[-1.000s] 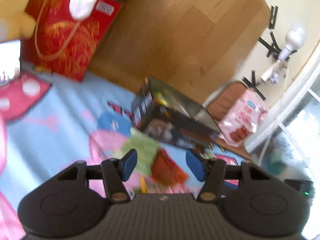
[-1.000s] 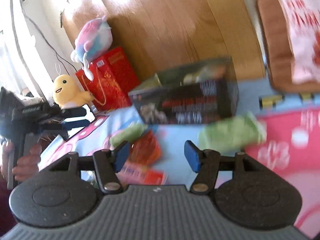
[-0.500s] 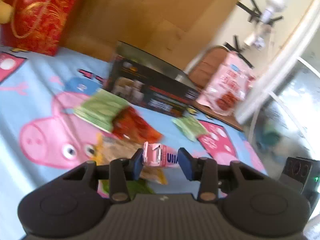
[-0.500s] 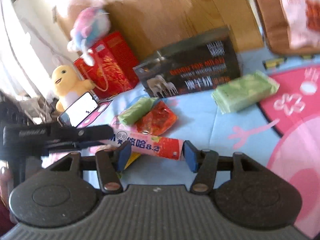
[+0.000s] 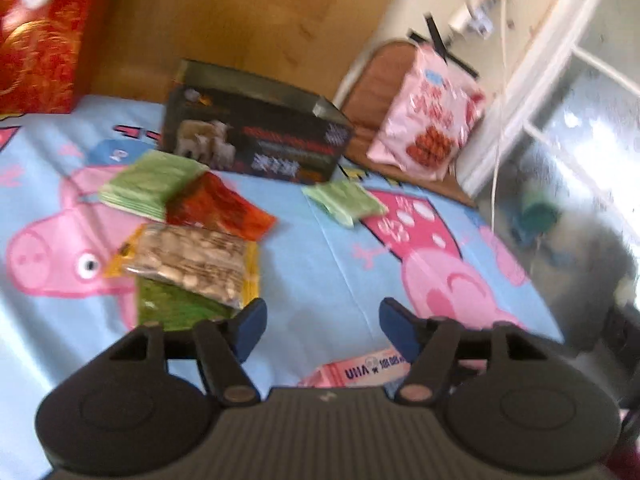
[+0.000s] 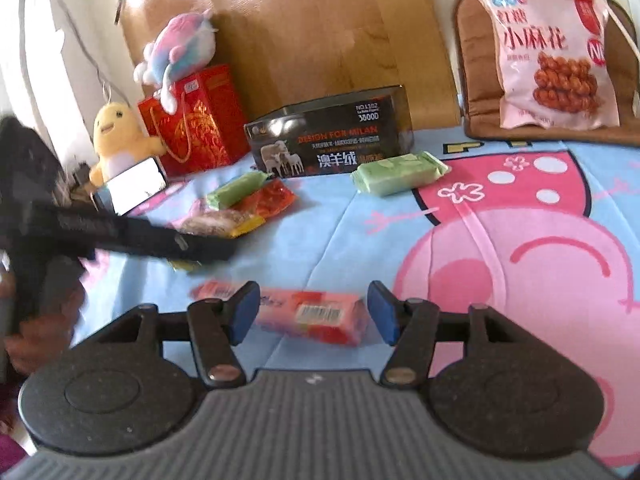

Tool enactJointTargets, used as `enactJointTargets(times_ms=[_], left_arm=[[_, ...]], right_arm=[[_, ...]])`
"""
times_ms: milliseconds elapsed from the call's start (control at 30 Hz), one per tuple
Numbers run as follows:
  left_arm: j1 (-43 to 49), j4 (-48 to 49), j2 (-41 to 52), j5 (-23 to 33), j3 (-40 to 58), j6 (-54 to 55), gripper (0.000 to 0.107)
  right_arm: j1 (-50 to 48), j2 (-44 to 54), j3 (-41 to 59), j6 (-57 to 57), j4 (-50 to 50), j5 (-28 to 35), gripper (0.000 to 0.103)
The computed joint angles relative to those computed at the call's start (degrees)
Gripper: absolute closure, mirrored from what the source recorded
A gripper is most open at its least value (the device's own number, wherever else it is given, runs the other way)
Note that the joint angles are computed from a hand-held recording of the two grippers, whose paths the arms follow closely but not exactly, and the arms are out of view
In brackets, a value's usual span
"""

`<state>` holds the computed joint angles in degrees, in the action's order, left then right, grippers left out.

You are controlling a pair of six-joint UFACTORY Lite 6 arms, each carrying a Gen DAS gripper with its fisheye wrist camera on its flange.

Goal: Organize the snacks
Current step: 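Grasp the pink stick pack with the left gripper and drop it into the tin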

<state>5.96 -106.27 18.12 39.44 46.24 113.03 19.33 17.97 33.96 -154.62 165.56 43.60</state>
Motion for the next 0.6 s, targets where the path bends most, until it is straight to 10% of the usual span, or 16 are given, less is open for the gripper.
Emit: enactJointTargets(times_ms=[367, 600], left_arm=[[0.9, 7.6, 0.9, 1.9, -2.1, -7.1, 0.047], [-4.5, 4.5, 1.8, -2.5, -1.8, -4.4, 0.070]], right_arm=[[-1.3, -1.6, -2.6, -4.5, -3.1, -1.7, 0.036], [0.3, 0.4, -0.5, -7.0, -1.3, -3.2, 0.049]])
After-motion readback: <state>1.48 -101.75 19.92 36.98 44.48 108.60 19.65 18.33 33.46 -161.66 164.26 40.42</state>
